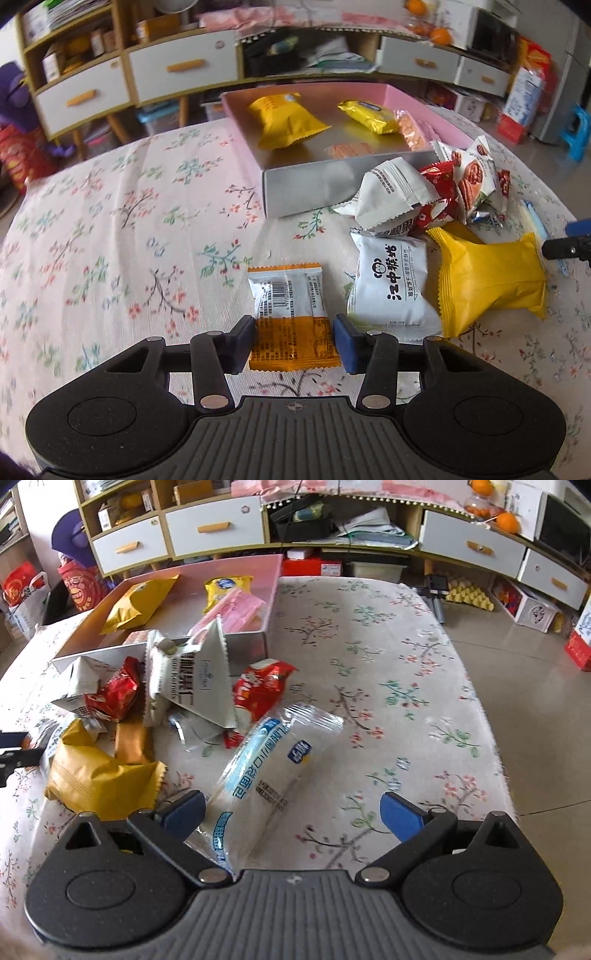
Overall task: Organize snacks
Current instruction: 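Grasp the orange packet with the left tool while the right tool grasps the clear white bar packet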
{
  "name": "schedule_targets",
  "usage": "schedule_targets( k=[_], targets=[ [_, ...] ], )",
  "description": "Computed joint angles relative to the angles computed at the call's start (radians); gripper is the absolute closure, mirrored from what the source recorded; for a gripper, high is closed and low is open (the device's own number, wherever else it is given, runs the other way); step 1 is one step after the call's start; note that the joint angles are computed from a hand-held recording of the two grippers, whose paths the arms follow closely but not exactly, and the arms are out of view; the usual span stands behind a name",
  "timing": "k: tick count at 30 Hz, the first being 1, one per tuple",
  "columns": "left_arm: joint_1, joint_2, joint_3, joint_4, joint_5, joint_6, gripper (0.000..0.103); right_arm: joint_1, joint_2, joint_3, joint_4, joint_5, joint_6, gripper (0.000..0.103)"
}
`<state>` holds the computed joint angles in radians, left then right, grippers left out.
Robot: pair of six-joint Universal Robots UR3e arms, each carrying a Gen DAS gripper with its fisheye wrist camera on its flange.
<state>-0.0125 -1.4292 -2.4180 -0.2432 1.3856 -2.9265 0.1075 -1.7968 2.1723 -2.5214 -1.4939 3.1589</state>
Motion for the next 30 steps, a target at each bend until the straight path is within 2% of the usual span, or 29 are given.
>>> schedule_targets(
  k=[2, 4, 7, 12, 15, 18, 21, 23, 30],
  targets=[
    [-0.013, -0.009, -0.018, 0.043, 0.019, -0.014, 0.056, -0.025, -0.016, 0.005, 0.013, 0.038, 0.010, 0.010],
    [-0.031, -0.026, -0.020, 0.077, 0.047, -0.023, 0.053, -0.046, -0.022, 0.009, 0.014, 0.075, 0.023, 0.011],
    [-0.040, -0.044, -0.003, 0.081, 0.069, -0.086, 0.052, -0.059, -0.012, 0.014, -0.014, 0.108, 0.062, 0.014],
    [-0.112, -0.111, 0.052, 0.100, 0.173, -0.157, 0.050, -0.071, 0.030, 0.002, -0.041, 0.153, 0.133, 0.022],
    [-0.131, -0.126, 0.072, 0.091, 0.201, -0.184, 0.050, -0.029, 0.069, -0.025, -0.036, 0.106, 0.145, 0.028],
    [-0.140, -0.131, 0.074, 0.095, 0.212, -0.191, 0.052, 0.045, 0.103, -0.053, -0.046, 0.008, 0.115, 0.032],
    [-0.149, -0.128, 0.072, 0.095, 0.220, -0.205, 0.056, 0.114, 0.132, -0.075, -0.052, -0.087, 0.090, 0.042],
    [-0.155, -0.128, 0.077, 0.089, 0.219, -0.213, 0.061, 0.123, 0.126, -0.078, -0.048, -0.091, 0.082, 0.054],
    [-0.196, -0.144, 0.086, 0.104, 0.264, -0.211, 0.065, 0.143, 0.127, -0.103, -0.017, -0.111, 0.079, 0.074]
  ],
)
